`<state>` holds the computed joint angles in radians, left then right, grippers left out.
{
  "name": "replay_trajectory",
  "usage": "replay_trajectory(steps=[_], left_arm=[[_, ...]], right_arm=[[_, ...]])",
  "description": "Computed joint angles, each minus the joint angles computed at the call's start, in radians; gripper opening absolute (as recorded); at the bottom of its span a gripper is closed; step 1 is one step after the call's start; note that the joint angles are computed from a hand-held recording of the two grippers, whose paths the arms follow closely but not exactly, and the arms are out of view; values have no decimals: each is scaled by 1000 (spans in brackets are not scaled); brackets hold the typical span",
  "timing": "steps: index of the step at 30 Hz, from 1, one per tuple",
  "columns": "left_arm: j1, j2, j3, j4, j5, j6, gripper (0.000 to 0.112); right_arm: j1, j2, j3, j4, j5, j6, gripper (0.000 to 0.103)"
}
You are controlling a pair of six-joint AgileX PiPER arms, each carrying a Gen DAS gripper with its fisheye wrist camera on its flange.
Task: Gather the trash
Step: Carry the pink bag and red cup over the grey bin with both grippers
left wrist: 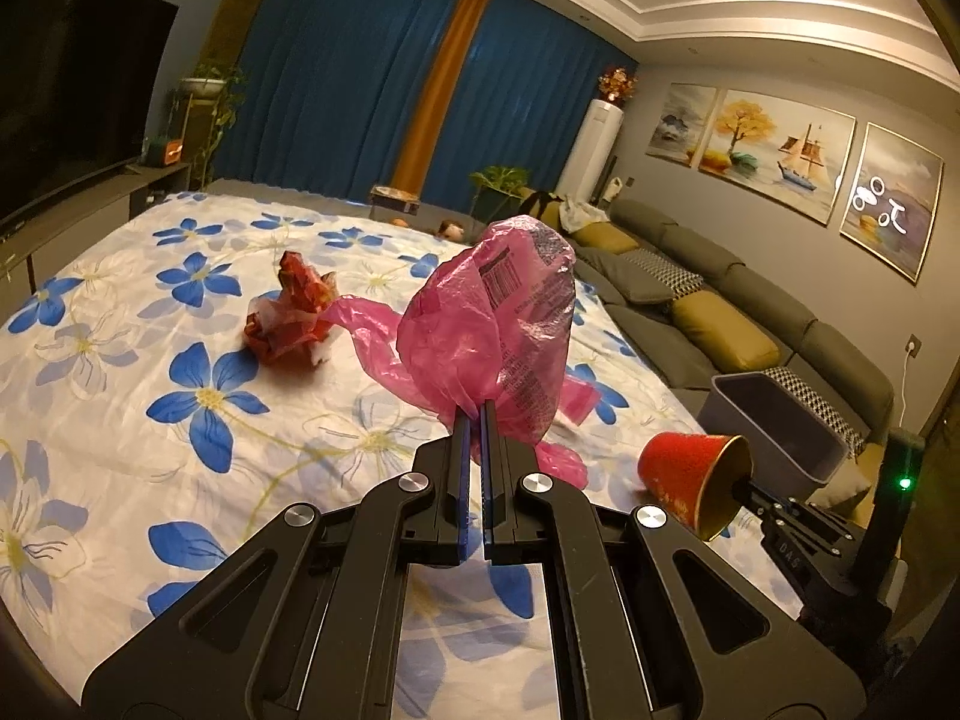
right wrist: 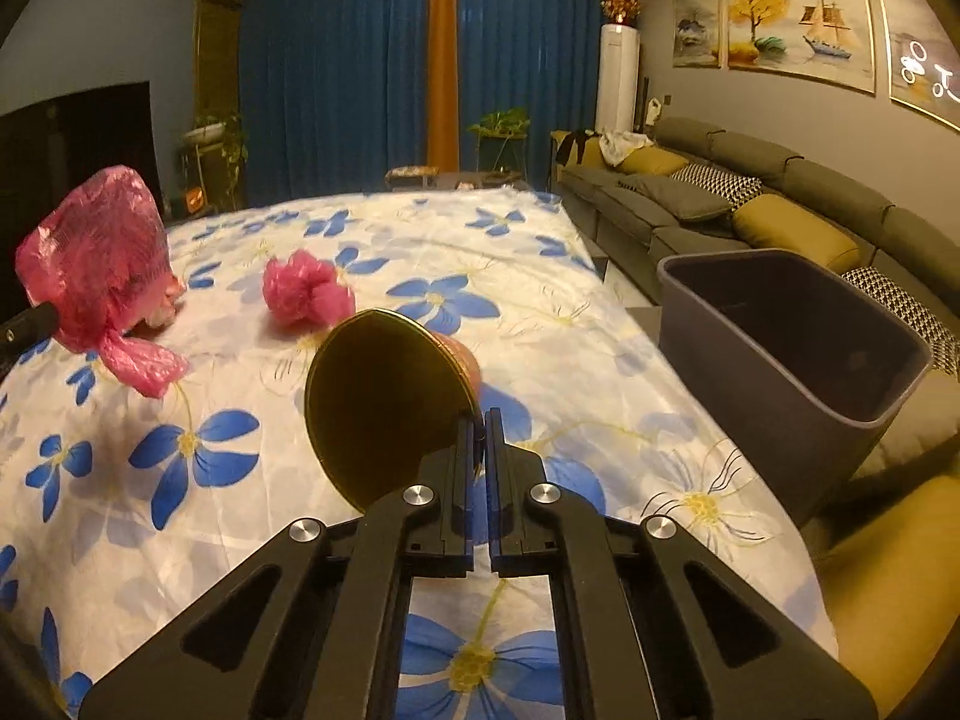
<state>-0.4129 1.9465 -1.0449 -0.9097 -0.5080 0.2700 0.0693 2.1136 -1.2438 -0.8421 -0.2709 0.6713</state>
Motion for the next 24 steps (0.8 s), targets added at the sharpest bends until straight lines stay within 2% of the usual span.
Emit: replay_trajectory(steps=[13,20,24], left_arm=[[-61,45,-153,-199,29,263,2],[-95,126,-359,-359,89,513,2],[-111,209,-538,-528,141,734,2]], right_arm=[[-111,-86,64,-52,-157,82,4],[-187,-105,46,-31,-190,92,4],[-229,-87,0,-7,-176,100,4]])
